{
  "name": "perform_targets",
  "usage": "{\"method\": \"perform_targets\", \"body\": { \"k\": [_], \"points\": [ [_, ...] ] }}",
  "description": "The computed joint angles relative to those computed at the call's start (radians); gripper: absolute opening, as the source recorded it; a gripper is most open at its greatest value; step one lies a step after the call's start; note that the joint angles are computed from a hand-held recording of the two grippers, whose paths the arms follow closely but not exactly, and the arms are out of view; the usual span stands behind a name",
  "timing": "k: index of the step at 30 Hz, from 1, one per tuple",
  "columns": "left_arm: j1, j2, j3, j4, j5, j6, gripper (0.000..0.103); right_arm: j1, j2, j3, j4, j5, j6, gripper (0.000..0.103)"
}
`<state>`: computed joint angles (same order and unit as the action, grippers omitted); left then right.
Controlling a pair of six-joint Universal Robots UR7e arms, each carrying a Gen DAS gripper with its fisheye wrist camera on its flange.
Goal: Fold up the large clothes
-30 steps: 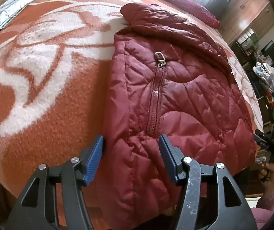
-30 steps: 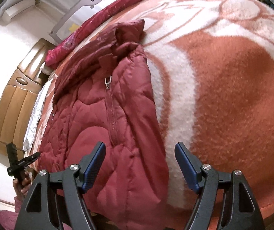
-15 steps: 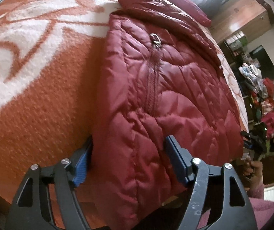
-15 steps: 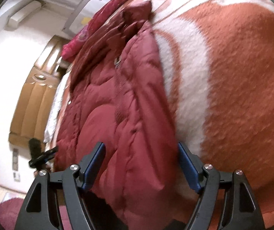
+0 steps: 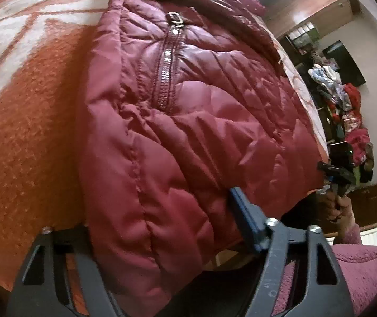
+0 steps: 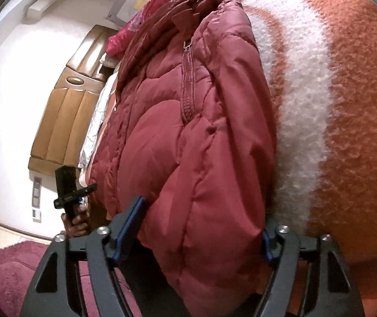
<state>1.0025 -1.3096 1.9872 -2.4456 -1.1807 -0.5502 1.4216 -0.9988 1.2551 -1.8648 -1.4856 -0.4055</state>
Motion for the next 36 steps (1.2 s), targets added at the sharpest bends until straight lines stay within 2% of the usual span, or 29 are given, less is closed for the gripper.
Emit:
{"method": "perform_targets", "body": {
  "k": [1, 2, 5, 8, 13, 15, 19, 25, 31, 36],
  "points": [
    [0.0, -0.001, 0.001, -0.009, -0.008, 0.009, 0.047, 0.003, 0.0, -0.001, -0.002, -0.014, -0.004, 0.047],
    [-0.003, 0.0, 0.0, -0.015, -0.01, 0.015, 0.037, 0.001, 0.0, -0.002, 0.001, -0.005, -0.006, 0.035],
    [-0.023, 0.002, -0.005, -0.017, 0.017, 0.027, 0.025, 0.002, -0.013, 0.01, -0.014, 0.038, -0.024, 0.026],
    [-0.04, -0.003, -0.013, -0.027, 0.03, 0.035, 0.02, 0.001, -0.017, 0.017, -0.035, 0.084, -0.024, 0.024],
    [-0.074, -0.01, -0.027, -0.089, 0.059, 0.057, 0.019, 0.013, -0.026, 0.019, -0.069, 0.156, -0.027, 0.022],
    [-0.078, -0.011, -0.033, -0.131, 0.051, 0.061, 0.019, 0.016, -0.031, 0.012, -0.081, 0.211, -0.039, 0.022],
    [-0.097, -0.004, -0.06, -0.173, 0.085, 0.084, 0.018, 0.029, -0.028, -0.019, -0.099, 0.298, -0.049, 0.021],
    [-0.095, 0.027, -0.126, -0.229, 0.115, 0.137, 0.017, 0.057, 0.022, -0.1, -0.133, 0.351, -0.026, 0.021],
    [-0.061, 0.1, -0.242, -0.321, 0.106, 0.226, 0.017, 0.075, 0.109, -0.23, -0.19, 0.409, 0.032, 0.021],
    [-0.021, 0.184, -0.39, -0.312, 0.105, 0.277, 0.017, 0.111, 0.248, -0.45, -0.195, 0.369, 0.085, 0.021]
  ]
}}
